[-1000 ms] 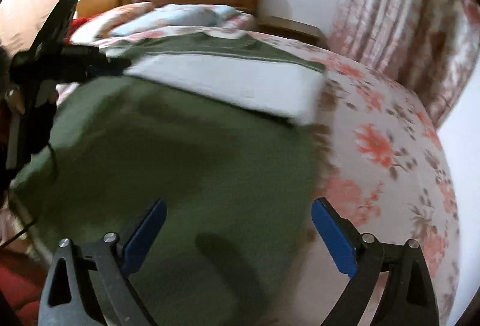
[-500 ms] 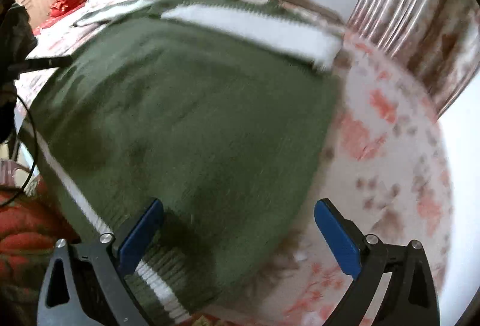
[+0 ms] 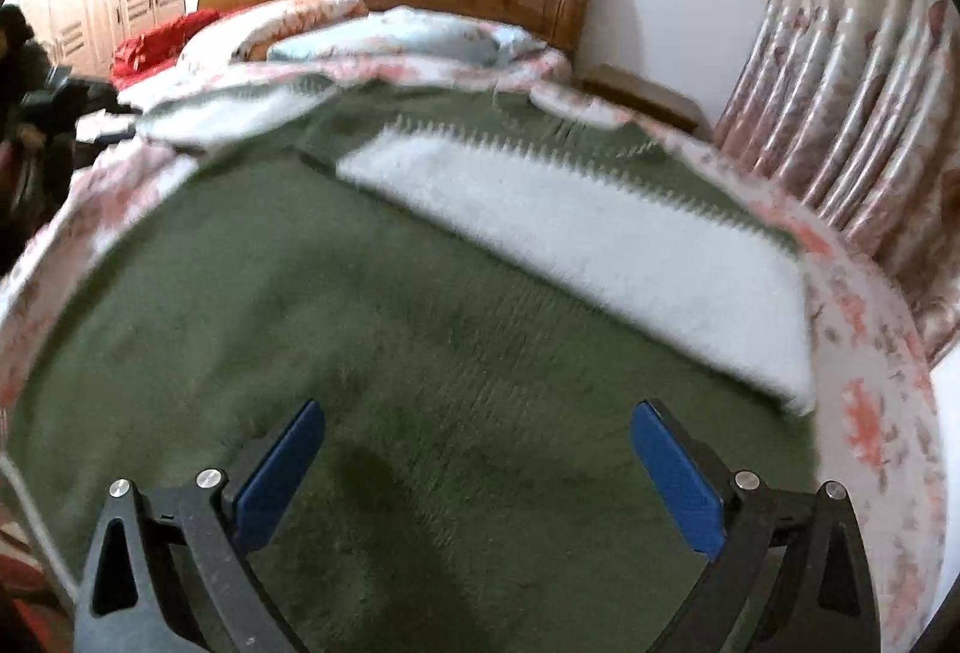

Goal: Fold small clothes
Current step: 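Fold the held sleeve across the sweater body with the left tool, then grasp the green cuff of the first folded sleeve with the right tool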

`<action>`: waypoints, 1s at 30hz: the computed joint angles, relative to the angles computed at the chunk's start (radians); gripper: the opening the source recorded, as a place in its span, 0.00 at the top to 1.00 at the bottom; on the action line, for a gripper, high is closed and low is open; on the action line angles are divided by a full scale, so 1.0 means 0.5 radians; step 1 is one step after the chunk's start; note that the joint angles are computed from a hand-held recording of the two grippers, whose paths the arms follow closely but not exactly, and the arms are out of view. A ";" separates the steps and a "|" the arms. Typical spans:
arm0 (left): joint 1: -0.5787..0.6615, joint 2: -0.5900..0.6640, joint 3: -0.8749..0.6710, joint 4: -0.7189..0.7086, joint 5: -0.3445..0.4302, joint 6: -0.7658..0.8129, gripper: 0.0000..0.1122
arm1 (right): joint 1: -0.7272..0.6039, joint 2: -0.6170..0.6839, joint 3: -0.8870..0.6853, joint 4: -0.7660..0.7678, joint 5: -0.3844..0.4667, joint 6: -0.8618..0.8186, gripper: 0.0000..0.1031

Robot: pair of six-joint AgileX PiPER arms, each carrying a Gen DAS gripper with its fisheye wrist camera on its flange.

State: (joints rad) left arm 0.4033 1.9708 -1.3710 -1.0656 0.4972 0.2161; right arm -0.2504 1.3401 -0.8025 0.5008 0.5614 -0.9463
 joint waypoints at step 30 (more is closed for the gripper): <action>-1.781 -0.317 -0.276 1.430 -0.284 -0.745 0.75 | -0.824 0.184 -0.089 1.074 0.660 -0.705 0.00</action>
